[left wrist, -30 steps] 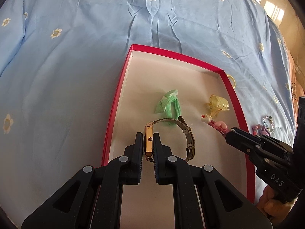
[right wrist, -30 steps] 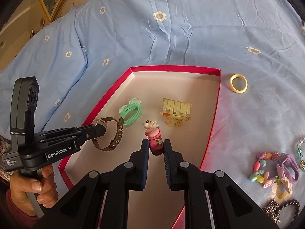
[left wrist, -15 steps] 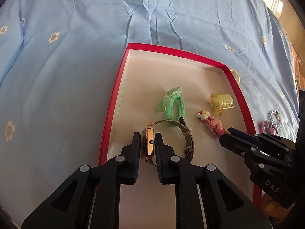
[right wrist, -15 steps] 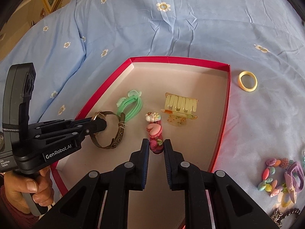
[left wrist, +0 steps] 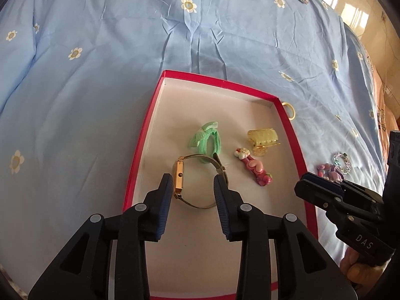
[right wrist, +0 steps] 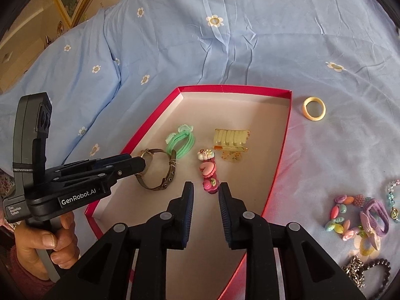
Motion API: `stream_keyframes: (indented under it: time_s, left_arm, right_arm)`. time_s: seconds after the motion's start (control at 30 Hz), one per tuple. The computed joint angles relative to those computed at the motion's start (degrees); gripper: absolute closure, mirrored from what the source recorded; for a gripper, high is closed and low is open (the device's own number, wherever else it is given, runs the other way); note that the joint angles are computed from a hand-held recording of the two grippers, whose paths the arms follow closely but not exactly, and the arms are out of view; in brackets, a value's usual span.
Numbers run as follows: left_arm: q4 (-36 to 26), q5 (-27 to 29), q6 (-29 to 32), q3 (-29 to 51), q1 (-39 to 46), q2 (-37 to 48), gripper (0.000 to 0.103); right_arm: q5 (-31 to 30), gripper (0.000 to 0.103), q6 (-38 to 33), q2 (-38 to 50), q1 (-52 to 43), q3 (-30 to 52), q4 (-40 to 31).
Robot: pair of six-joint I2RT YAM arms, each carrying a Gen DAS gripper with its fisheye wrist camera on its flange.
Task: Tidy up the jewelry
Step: 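Carry watch and pink strap into the box and open both tools, then move both open tools back over the remaining jewelry pile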
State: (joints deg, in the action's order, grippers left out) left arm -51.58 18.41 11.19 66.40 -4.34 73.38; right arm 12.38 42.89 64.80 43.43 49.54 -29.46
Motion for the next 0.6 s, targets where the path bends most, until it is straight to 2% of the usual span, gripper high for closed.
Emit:
stream_keyframes:
  time_s: [0.27, 0.4, 0.47, 0.6]
  left_arm:
    - [-2.7, 1.8, -2.0, -1.9, -3.8, -5.7, 0.071]
    - [-3.6, 1.8, -3.6, -2.6, -7.1, -7.5, 0.067]
    - [-3.8, 1.8, -4.6, -2.9, -8.6, -8.2, 0.066]
    - [-3.9, 1.2, -6.3, -3.5, -11.8, -9.0, 0.062]
  right_arm:
    - [6.6, 0.075, 5.5, -12.7, 2.9, -2.8, -9.9]
    - [9.9, 0.075, 9.7, -18.2, 4.8, -3.7, -15.8]
    - [11.8, 0.070, 11.9, -20.7, 6.2, -3.9, -19.0]
    - [16.2, 0.069, 16.8, -24.6, 10.0, -4.0, -25.6]
